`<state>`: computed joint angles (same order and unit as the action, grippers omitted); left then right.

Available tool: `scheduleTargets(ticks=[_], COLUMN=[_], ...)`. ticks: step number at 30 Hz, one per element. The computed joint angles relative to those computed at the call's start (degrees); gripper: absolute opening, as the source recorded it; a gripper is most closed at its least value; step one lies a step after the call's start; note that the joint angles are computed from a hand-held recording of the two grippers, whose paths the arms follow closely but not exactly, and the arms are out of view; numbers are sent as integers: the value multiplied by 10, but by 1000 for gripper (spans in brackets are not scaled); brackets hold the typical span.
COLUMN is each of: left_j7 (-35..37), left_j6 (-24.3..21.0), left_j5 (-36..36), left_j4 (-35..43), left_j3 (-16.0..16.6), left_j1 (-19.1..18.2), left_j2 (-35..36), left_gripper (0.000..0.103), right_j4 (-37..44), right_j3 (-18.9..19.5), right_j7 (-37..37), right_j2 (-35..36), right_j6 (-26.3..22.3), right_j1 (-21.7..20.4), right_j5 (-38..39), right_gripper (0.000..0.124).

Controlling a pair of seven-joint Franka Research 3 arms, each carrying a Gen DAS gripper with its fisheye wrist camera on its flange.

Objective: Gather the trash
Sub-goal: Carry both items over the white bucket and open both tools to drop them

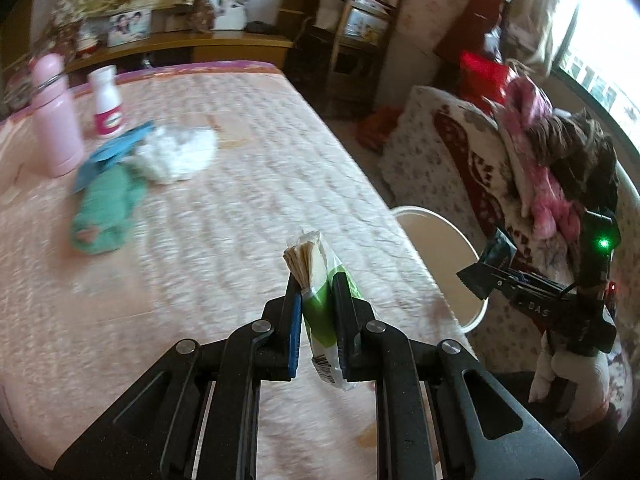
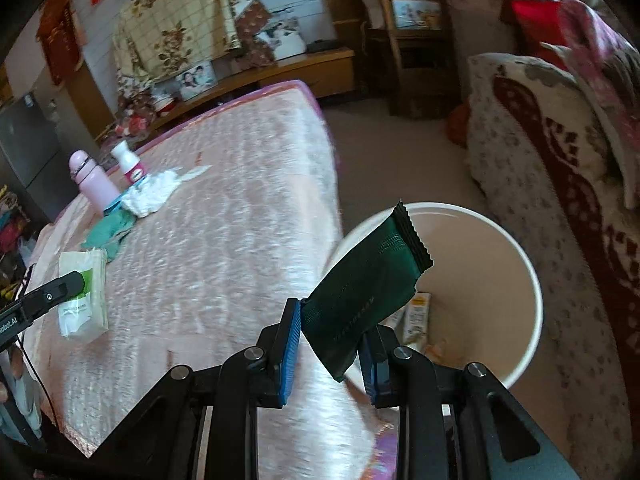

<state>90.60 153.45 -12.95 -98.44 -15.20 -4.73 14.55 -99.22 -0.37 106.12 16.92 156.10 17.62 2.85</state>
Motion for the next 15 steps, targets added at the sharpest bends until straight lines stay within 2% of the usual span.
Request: scheduleTargets(ticks=[15], left_j7=[-46], left_j6=[-49], left_j5=[81], left_j4=[135], left_j3=[-13], left_j1=[-55], left_j2=[101], left_gripper=[12], right_j4=[-61], right_j3=[-7], right_j7=[1], right_j2=[-32], right_j6=[13], right_j1=[-37], right_j5=[18], right_gripper=[26])
